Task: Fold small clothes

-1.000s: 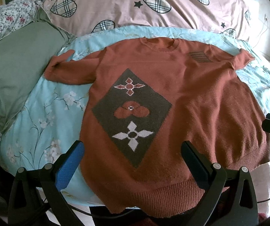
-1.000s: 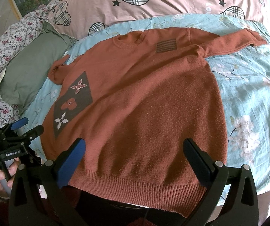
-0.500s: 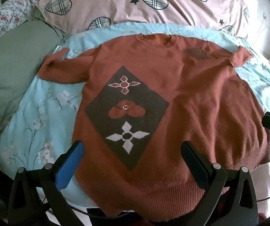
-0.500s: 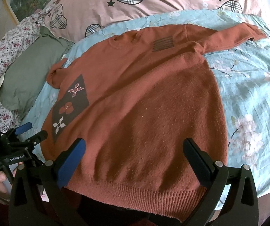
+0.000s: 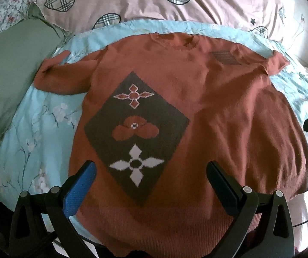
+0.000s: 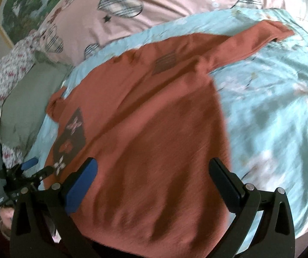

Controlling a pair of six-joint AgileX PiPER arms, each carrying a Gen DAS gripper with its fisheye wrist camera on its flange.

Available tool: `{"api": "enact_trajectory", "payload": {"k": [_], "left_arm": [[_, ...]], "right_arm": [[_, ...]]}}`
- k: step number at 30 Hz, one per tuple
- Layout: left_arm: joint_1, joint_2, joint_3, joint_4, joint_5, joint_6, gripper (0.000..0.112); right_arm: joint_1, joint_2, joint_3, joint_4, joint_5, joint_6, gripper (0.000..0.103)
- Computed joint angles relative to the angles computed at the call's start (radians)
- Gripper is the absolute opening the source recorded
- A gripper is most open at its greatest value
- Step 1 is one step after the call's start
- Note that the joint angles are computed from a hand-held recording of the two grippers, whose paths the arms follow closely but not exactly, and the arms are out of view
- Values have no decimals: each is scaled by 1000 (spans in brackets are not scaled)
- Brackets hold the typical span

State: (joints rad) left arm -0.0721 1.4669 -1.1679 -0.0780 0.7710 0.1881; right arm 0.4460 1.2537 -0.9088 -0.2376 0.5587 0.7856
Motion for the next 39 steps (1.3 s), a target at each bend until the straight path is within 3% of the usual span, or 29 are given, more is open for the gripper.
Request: {"api": "enact_trajectory", "payload": {"k": [3, 7, 11, 13, 16, 20, 25, 27, 30, 32, 33, 35, 36, 39], "left_arm": [[-22, 19, -9, 66, -32, -52, 102], [-51, 62, -55, 155, -34, -119, 102], [-60, 101, -106, 166, -5, -133, 102], [-64, 121, -132, 158, 9, -135, 102], [-78, 152, -168, 156, 22, -150, 102], [-102, 192, -217, 168, 48, -175, 102], [-123, 266, -299, 198, 82, -205, 102], [-131, 302, -340, 205, 104, -215, 102], [-141, 349, -399, 200, 129, -225, 102], [-147, 377, -433, 201, 140, -228, 102], [-152, 392, -449, 206, 147, -232, 102], [-158, 413, -472, 209, 159, -234, 102], [-158, 422, -483, 206, 165, -231, 102], [-157, 440, -503, 187, 170, -215, 102]], "right_arm": [[-143, -9, -12, 80, -9, -142, 103], [-419, -11, -36, 402, -47, -539, 103], [-733, 141, -153, 796, -31, -926, 103], [-853, 247, -250, 883, 8, -1006, 103], [-904, 402, -386, 776, 0, -891, 101], [-981, 544, -547, 783, -11, -877, 90], [-999, 778, -917, 546, 102, -659, 67], [-1002, 876, -1078, 467, 164, -575, 63], [-1025, 977, -1243, 462, 222, -529, 61], [-1041, 1057, -1361, 474, 266, -498, 55], [-1046, 1087, -1406, 478, 283, -489, 47], [-1049, 1102, -1423, 496, 276, -504, 26], [-1050, 1104, -1428, 526, 272, -533, 9], [-1027, 997, -1276, 623, 184, -665, 9]]}}
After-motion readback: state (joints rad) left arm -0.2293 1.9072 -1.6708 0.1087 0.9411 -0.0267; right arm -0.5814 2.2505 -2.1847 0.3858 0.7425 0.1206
